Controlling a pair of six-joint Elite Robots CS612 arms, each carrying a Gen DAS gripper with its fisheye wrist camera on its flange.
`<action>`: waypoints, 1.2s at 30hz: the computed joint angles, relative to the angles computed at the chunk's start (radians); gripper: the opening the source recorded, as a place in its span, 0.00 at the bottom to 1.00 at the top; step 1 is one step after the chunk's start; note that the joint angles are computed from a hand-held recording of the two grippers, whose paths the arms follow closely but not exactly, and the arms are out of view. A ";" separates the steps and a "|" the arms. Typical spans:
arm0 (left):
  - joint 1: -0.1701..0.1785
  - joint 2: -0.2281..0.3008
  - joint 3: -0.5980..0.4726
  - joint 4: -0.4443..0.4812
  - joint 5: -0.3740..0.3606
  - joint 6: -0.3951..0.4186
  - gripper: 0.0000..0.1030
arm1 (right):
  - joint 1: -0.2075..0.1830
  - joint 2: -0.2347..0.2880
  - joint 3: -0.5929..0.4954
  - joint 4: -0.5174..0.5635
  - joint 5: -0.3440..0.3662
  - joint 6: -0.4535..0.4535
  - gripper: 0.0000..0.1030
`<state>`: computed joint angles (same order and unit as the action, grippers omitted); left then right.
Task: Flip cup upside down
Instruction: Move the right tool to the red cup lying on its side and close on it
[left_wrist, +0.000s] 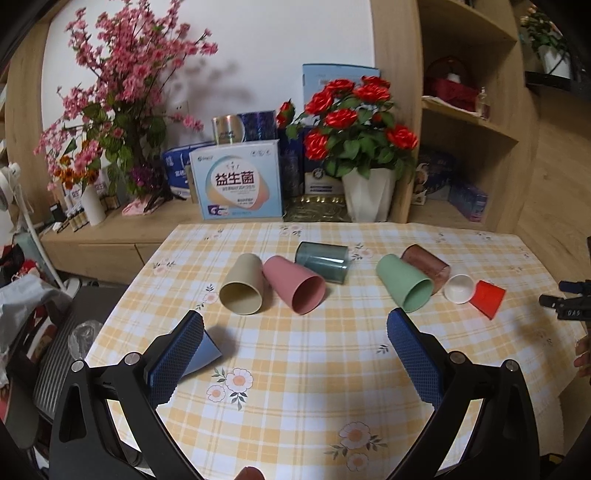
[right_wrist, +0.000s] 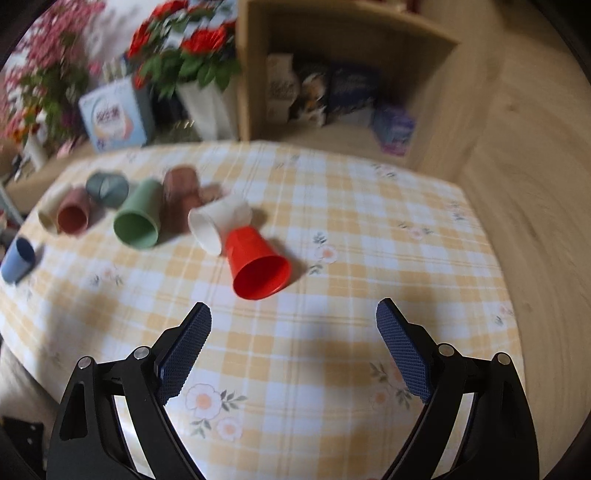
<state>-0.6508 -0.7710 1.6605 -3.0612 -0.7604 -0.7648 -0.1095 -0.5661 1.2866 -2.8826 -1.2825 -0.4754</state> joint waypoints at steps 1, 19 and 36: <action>0.006 0.004 -0.003 0.003 -0.007 -0.002 0.94 | 0.006 0.013 -0.025 0.031 0.001 -0.020 0.85; 0.055 0.034 -0.031 0.122 -0.130 -0.147 0.94 | 0.091 0.198 -0.416 0.480 -0.153 -0.383 0.85; 0.066 0.036 -0.015 0.094 -0.162 -0.199 0.94 | 0.117 0.339 -0.719 0.827 -0.262 -0.272 0.71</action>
